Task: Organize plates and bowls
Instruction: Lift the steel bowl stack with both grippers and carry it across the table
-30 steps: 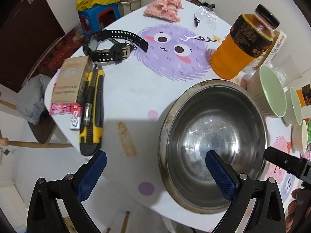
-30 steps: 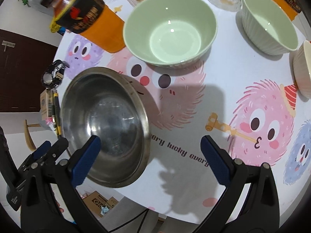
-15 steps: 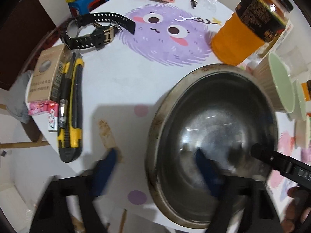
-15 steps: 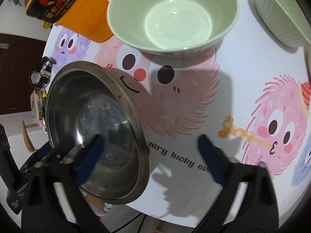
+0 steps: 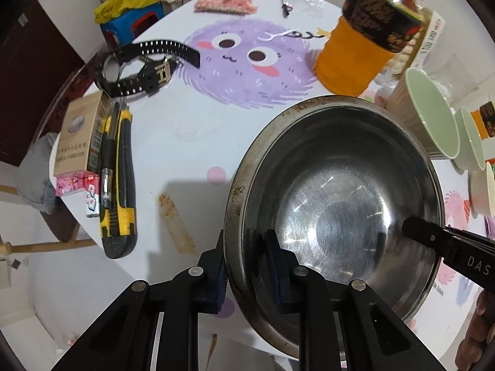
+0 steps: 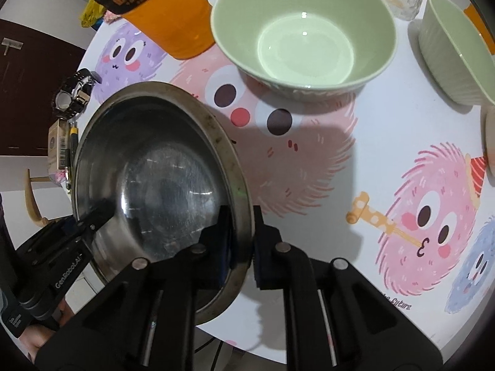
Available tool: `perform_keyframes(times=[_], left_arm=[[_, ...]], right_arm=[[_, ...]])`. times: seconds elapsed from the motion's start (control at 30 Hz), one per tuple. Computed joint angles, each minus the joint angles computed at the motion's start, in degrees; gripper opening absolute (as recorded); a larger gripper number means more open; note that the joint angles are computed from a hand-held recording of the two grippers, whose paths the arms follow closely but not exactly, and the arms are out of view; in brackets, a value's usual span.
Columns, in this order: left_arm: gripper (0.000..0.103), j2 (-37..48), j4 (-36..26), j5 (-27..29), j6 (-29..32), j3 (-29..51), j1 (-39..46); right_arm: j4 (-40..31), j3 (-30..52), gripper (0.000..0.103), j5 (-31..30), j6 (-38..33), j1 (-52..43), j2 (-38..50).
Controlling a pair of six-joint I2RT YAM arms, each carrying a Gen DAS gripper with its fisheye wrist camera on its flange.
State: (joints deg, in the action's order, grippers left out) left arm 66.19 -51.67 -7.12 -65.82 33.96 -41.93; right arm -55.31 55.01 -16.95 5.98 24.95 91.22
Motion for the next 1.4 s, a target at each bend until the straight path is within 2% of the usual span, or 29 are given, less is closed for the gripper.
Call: perform_keyframes(times=[0.27,0.63,0.8,1.07,1.4], left_arm=[[0.020,0.3,-6.4,-1.8,2.8,7.5,-1.2],[0.020,10.1,-5.4,-4.2,5.3,18.1,-7.7],[0.019,17.1,-3.8,-3.8,7.6,24.9,-11.8],[0.019,30.7,-3.0,-3.2,14.2,39.0,-17.2],[0.020,48.9,-5.9,-1.6,21.0,61.1,-23.3]], right_arm=[[-3.7,0.5,0.014,-1.2,-0.4,-3.0,-4.8],[-11.1,0.5,0.014,-0.2,-6.4,-15.6,-13.6],[-14.8,0.3,0.015,0.1,-11.6,-26.9,-17.1],[-20.0,0.9,0.014,0.7,-23.4,-50.3,-19.4],[-22.3,5.9,0.015,2.5,-37.1,-76.5,-14.5]])
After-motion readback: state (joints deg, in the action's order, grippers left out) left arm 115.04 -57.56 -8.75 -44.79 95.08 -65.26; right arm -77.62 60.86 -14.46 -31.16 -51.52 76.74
